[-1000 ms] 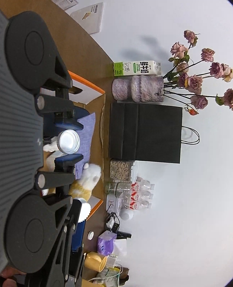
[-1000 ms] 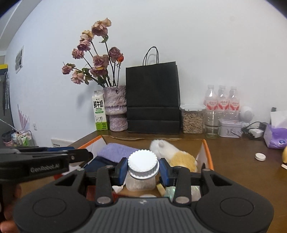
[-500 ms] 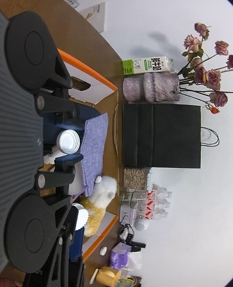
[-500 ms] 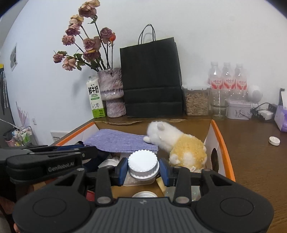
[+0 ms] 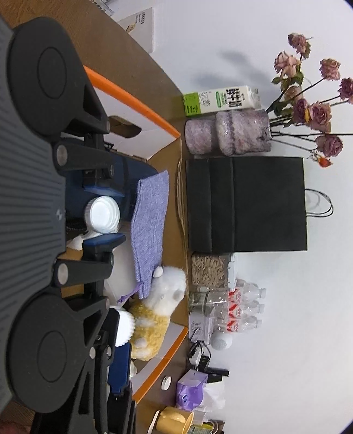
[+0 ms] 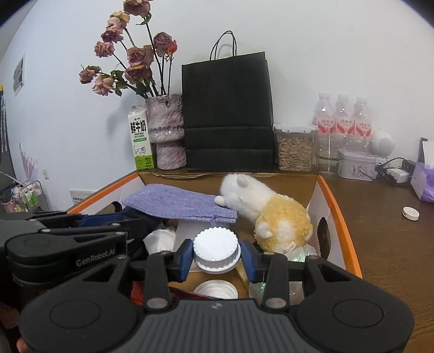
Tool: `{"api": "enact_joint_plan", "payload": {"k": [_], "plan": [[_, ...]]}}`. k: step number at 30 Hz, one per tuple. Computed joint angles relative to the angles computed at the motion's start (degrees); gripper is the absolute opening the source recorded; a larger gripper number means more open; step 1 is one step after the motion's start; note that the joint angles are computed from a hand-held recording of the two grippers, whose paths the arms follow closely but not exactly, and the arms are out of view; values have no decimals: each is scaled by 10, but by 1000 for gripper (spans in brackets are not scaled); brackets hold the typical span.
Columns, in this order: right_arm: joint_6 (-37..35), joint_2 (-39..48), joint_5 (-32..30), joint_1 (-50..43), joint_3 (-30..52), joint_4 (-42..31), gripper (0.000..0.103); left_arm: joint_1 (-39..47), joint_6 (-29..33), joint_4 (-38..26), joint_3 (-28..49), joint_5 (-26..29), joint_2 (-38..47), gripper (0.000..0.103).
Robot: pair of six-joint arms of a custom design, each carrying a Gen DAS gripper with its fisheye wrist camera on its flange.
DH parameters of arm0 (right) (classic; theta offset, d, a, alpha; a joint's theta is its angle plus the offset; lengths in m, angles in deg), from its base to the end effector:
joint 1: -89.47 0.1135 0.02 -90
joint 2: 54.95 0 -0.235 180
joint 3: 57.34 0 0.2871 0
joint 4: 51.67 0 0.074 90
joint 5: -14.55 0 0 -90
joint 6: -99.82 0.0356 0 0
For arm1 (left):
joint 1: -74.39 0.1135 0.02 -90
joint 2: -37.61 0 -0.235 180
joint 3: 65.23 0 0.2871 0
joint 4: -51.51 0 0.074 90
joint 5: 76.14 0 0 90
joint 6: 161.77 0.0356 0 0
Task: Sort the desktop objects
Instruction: 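Carry both white caps over the box and lower them inside, then open both grippers to drop the caps and withdraw from the box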
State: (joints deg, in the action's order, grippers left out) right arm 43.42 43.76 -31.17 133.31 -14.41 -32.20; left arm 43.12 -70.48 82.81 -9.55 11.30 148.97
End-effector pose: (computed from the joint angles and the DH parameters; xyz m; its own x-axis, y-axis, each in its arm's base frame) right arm 0.2316 0.1879 0.0495 -0.4056 0.1598 -0.9000 0.1613 0.9817 0.1016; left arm 0.3147 -0.1893 0.0500 -0.3418 0.2339 -0.9102 0.4916 0.8699 0.0389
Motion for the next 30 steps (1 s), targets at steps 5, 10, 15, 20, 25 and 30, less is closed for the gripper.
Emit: {"api": "enact_joint_plan", "payload": {"k": [5,10,15,20,25,30], "plan": [[18,-5,59,14,-5,-1,90,-5,-16,61,-24,-58,-3,93],[18,-15,55,11,-23,30,103,-2,-26,105,-35,-74,2,103],[16,-14,56,12,-20,27,103,-9,-16,97,-31,-91,2,103],[18,-13,60,15,-20,26,103,-9,-16,98,-32,-90,2,103],[18,-12,59,15,-20,25,103,-8,-15,97,-31,-90,3,103],[16,-6,60,17,-18,28,103,-7,-16,107,-34,-87,7,103]]}}
